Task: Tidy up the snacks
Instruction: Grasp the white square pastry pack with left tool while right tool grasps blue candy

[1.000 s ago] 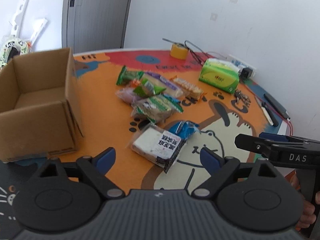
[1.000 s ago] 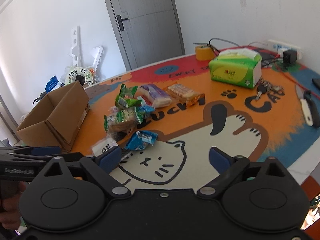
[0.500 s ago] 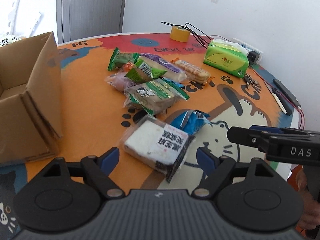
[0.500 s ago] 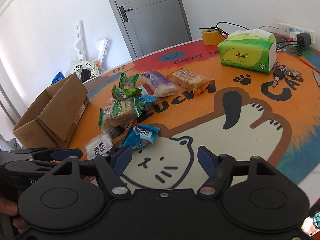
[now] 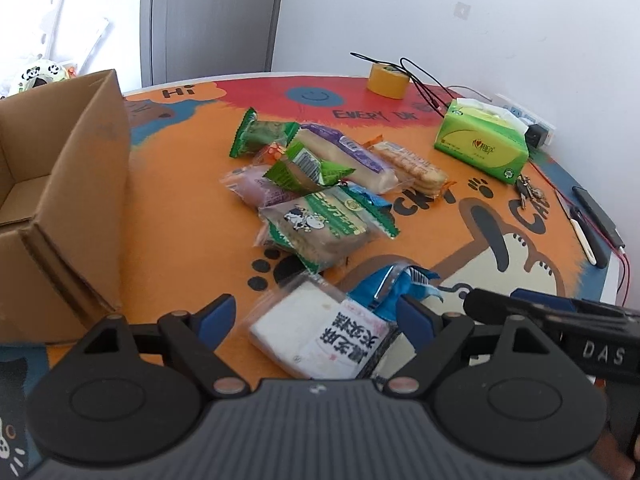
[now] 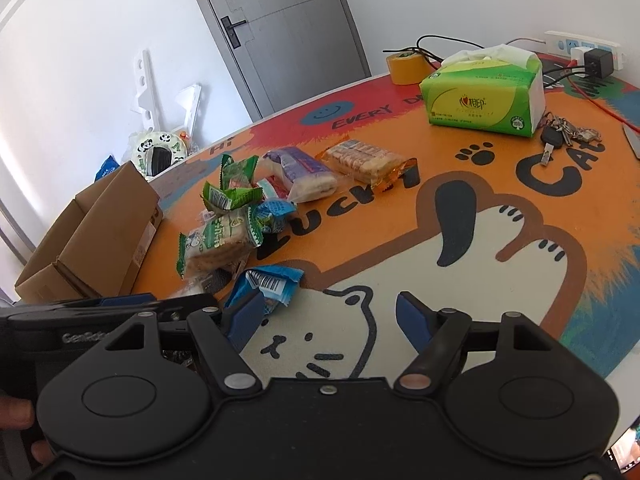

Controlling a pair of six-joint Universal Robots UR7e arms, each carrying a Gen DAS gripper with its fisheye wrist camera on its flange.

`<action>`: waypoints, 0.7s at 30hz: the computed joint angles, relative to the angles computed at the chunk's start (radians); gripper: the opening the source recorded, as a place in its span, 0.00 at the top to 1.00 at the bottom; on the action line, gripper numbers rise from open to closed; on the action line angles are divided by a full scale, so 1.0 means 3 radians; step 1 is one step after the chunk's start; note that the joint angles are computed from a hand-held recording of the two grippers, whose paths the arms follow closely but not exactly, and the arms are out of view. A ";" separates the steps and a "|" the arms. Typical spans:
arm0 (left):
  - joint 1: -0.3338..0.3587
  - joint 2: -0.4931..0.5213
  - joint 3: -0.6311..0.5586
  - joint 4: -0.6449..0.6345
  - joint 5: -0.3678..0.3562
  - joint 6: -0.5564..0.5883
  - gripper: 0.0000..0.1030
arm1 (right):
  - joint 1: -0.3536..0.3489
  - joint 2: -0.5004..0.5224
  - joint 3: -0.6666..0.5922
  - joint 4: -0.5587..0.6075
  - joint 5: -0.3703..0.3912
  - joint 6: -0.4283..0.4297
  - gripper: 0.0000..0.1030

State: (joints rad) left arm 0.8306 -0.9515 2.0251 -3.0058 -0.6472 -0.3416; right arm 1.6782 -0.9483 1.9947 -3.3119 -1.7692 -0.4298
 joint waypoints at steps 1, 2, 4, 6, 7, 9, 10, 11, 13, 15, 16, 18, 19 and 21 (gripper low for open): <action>0.0007 0.0011 -0.0016 0.0029 0.0019 -0.0029 0.16 | 0.0000 0.0004 -0.0007 0.0013 0.0007 0.0007 0.29; 0.0015 0.0019 -0.0029 0.0063 0.0039 -0.0064 0.16 | 0.0002 0.0011 -0.0014 0.0013 0.0013 0.0011 0.29; 0.0034 -0.0002 -0.0011 0.0051 -0.0004 -0.0095 0.16 | 0.0010 0.0031 -0.0029 0.0004 0.0020 0.0006 0.29; 0.0028 -0.0033 0.0026 0.0049 0.0024 -0.0107 0.16 | 0.0018 0.0054 -0.0046 -0.0002 0.0024 0.0002 0.29; 0.0025 -0.0049 0.0046 0.0051 0.0042 -0.0118 0.16 | 0.0025 0.0069 -0.0060 0.0004 0.0019 0.0003 0.29; 0.0029 -0.0103 0.0105 0.0031 0.0031 -0.0151 0.16 | 0.0039 0.0107 -0.0090 0.0005 0.0004 0.0011 0.29; 0.0032 -0.0126 0.0128 0.0032 0.0024 -0.0175 0.16 | 0.0049 0.0127 -0.0103 0.0005 -0.0003 0.0012 0.29; 0.0033 -0.0153 0.0149 0.0045 0.0027 -0.0205 0.16 | 0.0061 0.0149 -0.0116 0.0001 -0.0011 0.0016 0.29; 0.0033 -0.0195 0.0192 0.0037 0.0042 -0.0221 0.16 | 0.0083 0.0188 -0.0144 0.0009 -0.0019 0.0030 0.29; 0.0038 -0.0251 0.0232 0.0059 0.0031 -0.0248 0.16 | 0.0107 0.0230 -0.0168 0.0000 -0.0021 0.0012 0.29; 0.0040 -0.0283 0.0246 0.0091 0.0017 -0.0274 0.16 | 0.0122 0.0256 -0.0185 -0.0008 -0.0037 0.0004 0.29; 0.0038 -0.0343 0.0275 0.0163 0.0002 -0.0315 0.16 | 0.0146 0.0309 -0.0226 -0.0017 -0.0051 -0.0001 0.29; 0.0035 -0.0365 0.0294 0.0166 0.0007 -0.0316 0.16 | 0.0157 0.0335 -0.0247 -0.0025 -0.0060 -0.0001 0.29; 0.0023 -0.0406 0.0332 0.0186 0.0036 -0.0327 0.16 | 0.0184 0.0400 -0.0291 -0.0055 -0.0107 -0.0030 0.30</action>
